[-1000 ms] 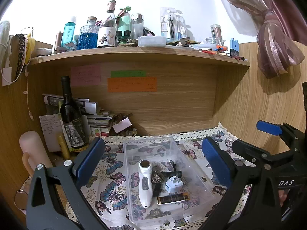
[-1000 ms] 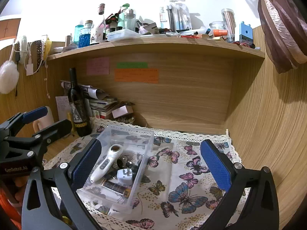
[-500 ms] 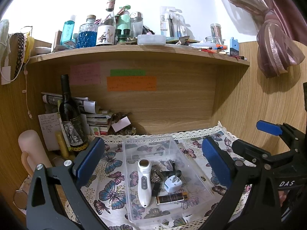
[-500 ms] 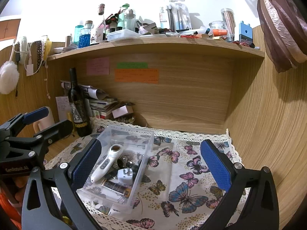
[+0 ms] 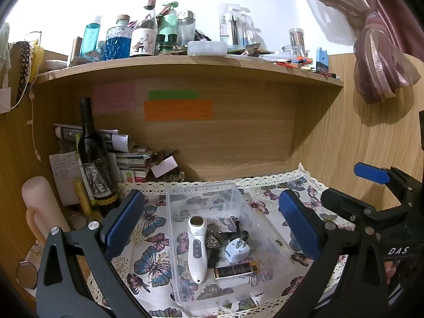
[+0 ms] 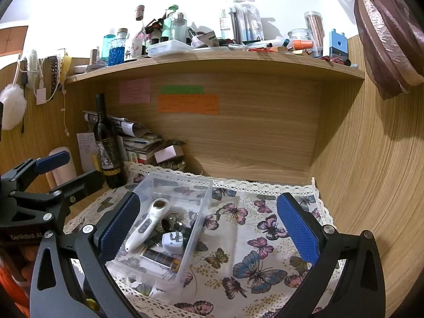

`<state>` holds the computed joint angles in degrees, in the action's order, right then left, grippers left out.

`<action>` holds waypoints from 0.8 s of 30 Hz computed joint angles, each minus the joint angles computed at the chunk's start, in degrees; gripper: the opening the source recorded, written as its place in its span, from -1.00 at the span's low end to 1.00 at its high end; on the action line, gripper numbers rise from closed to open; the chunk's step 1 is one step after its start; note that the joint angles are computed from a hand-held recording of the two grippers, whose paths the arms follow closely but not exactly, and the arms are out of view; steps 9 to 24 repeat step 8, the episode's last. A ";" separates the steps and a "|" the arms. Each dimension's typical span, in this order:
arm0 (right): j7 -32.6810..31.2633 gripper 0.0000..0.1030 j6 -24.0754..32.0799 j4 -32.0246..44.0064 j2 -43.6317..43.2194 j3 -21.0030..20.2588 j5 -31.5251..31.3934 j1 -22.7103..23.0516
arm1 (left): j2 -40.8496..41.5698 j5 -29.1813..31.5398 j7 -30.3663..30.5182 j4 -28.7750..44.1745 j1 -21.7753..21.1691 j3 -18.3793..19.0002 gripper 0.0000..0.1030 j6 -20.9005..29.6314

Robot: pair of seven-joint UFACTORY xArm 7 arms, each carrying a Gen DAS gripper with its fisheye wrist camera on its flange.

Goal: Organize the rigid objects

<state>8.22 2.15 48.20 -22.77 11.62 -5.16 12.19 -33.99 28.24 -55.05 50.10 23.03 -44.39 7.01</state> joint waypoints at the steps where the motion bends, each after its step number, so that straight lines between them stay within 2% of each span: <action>1: -0.20 1.00 0.00 -0.02 0.01 -0.33 0.14 0.38 | 0.24 -0.16 0.04 -0.03 -0.34 0.27 1.00 -0.02; 5: 0.35 1.00 0.18 0.01 0.04 0.52 -0.22 -0.38 | 1.09 -0.48 -0.03 -0.10 -1.35 1.15 1.00 -0.22; 24: -0.01 1.00 0.46 0.15 0.27 0.04 -0.20 0.22 | 1.10 -0.15 -0.28 -0.02 -1.13 1.02 1.00 -0.25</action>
